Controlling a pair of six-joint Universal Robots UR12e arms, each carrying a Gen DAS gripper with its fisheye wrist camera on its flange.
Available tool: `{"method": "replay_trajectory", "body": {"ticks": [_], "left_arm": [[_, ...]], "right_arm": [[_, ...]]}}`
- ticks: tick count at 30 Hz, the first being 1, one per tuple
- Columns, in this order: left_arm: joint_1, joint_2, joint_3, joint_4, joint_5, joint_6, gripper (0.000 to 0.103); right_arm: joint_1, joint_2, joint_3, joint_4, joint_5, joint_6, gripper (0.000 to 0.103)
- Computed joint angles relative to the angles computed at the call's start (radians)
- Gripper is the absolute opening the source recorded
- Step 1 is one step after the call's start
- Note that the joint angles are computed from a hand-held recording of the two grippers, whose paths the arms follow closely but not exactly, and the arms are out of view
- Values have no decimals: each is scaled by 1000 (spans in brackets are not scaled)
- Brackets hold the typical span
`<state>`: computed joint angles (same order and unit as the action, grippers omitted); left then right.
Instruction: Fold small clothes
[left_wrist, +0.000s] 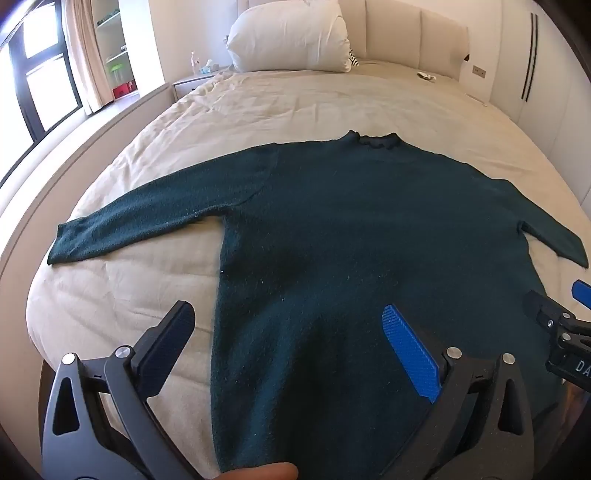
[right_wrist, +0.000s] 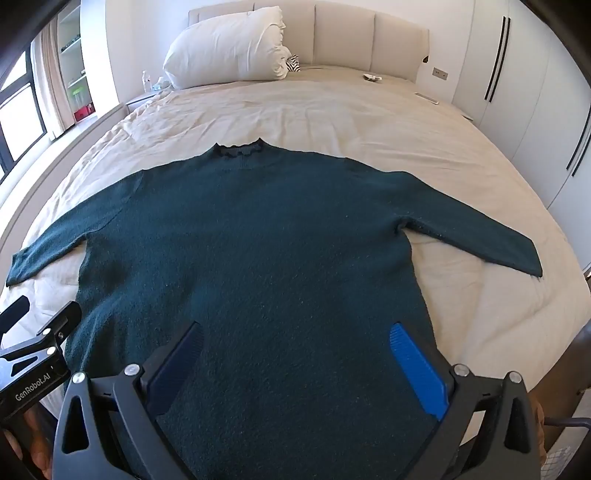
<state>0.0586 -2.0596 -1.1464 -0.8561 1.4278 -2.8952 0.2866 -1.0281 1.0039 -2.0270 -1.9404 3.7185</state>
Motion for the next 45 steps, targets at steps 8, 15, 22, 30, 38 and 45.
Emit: {"method": "replay_trajectory", "body": {"ticks": [8,15,22,30,38,45], "left_arm": [[1,1,-4,-2,-3,-1,103],[2,1,-7,2,-10,6,103],[1,-1,-7,-1,-10,9,103],[2,-2,-7,-2,-10,9,103],[1,-2,-4,-5,-9,9,103],[2,-2,-10,-2,-13,12,103]], "right_arm": [[-3,-1,0,-1,11,4,103],[-5,0,-2,0,21,6,103],[-5,-1,3,-4,23,9,103],[-5,-1,3,-5,24,11,103],[-4,0,2,-5,24,13,103],[-4,-1,3,-6,25,13,103]]}}
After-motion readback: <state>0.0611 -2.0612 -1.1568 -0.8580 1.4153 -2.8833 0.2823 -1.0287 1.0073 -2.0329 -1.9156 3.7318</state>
